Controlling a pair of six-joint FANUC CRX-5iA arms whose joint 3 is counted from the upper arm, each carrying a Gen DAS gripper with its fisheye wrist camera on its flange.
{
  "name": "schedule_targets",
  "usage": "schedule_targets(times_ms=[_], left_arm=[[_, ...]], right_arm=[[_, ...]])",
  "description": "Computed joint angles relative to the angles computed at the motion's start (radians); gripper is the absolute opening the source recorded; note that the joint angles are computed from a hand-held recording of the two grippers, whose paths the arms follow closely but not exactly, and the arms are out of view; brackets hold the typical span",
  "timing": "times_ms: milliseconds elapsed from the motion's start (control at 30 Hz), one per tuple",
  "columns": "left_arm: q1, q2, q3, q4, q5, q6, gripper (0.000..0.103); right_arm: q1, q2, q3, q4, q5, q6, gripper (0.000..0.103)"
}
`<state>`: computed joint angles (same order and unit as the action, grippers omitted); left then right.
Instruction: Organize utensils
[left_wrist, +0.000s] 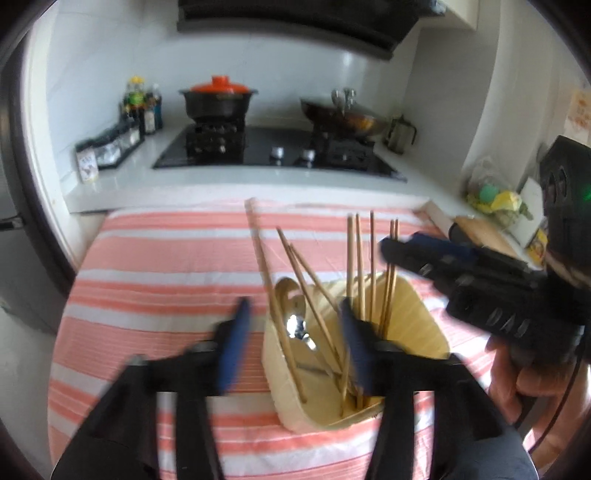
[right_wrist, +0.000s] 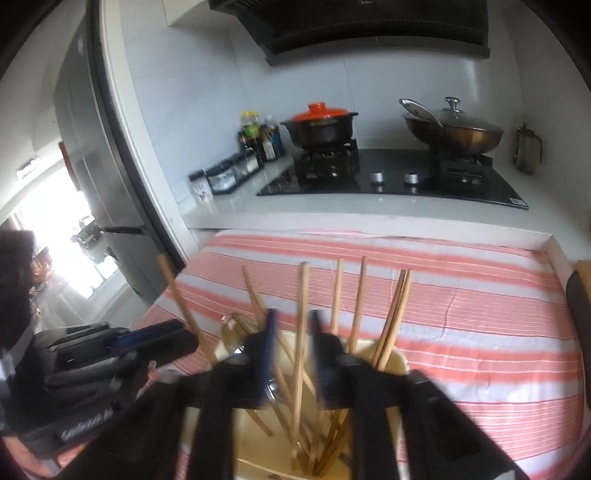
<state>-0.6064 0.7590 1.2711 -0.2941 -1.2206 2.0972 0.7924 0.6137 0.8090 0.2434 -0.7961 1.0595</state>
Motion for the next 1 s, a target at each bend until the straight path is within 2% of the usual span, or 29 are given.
schedule_targets(times_ms=[67,100,133,200,233,300,333,433,467,600,700,767,833,1000], left_arm=[[-0.016,-0.088,-0.116,-0.059,0.065,0.025,0.072],[-0.031,-0.124,-0.151,-0.097,0.075,0.038,0.08],[-0.049,-0.152,-0.173,-0.143,0.073,0.051,0.091],[-0.111,-0.202,-0.208,-0.292,0.052,0.099,0.102],[-0.148,-0.22,-0.22,-0.372,0.034,0.122,0.102],[-0.206,-0.235,-0.222,-0.481,-0.013,0.145,0.103],[-0.232,-0.24,-0.224,-0.513,-0.036,0.152,0.103],[-0.285,-0.249,-0.232,-0.55,-0.093,0.171,0.103],[-0.301,-0.253,-0.238,-0.562,-0.107,0.183,0.103],[-0.378,-0.302,-0.32,-0.642,-0.136,0.286,0.103],[-0.425,-0.319,-0.344,-0.693,-0.18,0.327,0.103],[-0.457,-0.307,-0.32,-0.74,-0.245,0.339,0.103],[-0.49,-0.289,-0.287,-0.787,-0.313,0.335,0.103],[-0.559,-0.319,-0.321,-0.841,-0.335,0.362,0.103]], right_arm=[[0.013,-0.075,-0.137,0.133,0.101,-0.095,0.054],[0.019,-0.118,-0.199,0.183,0.134,-0.122,0.055],[0.022,-0.147,-0.245,0.239,0.159,-0.156,0.055],[0.028,-0.214,-0.368,0.415,0.219,-0.294,0.065],[0.034,-0.267,-0.452,0.515,0.242,-0.385,0.068],[0.036,-0.323,-0.542,0.617,0.274,-0.487,0.083],[0.046,-0.365,-0.599,0.652,0.274,-0.528,0.086],[0.077,-0.426,-0.686,0.708,0.226,-0.608,0.09],[0.112,-0.462,-0.73,0.706,0.162,-0.616,0.092],[0.185,-0.521,-0.808,0.742,0.032,-0.7,0.093],[0.231,-0.573,-0.873,0.773,-0.019,-0.759,0.093],[0.249,-0.583,-0.889,0.795,-0.041,-0.776,0.094],[0.275,-0.6,-0.919,0.833,-0.074,-0.796,0.101],[0.332,-0.622,-0.966,0.919,-0.151,-0.837,0.102]])
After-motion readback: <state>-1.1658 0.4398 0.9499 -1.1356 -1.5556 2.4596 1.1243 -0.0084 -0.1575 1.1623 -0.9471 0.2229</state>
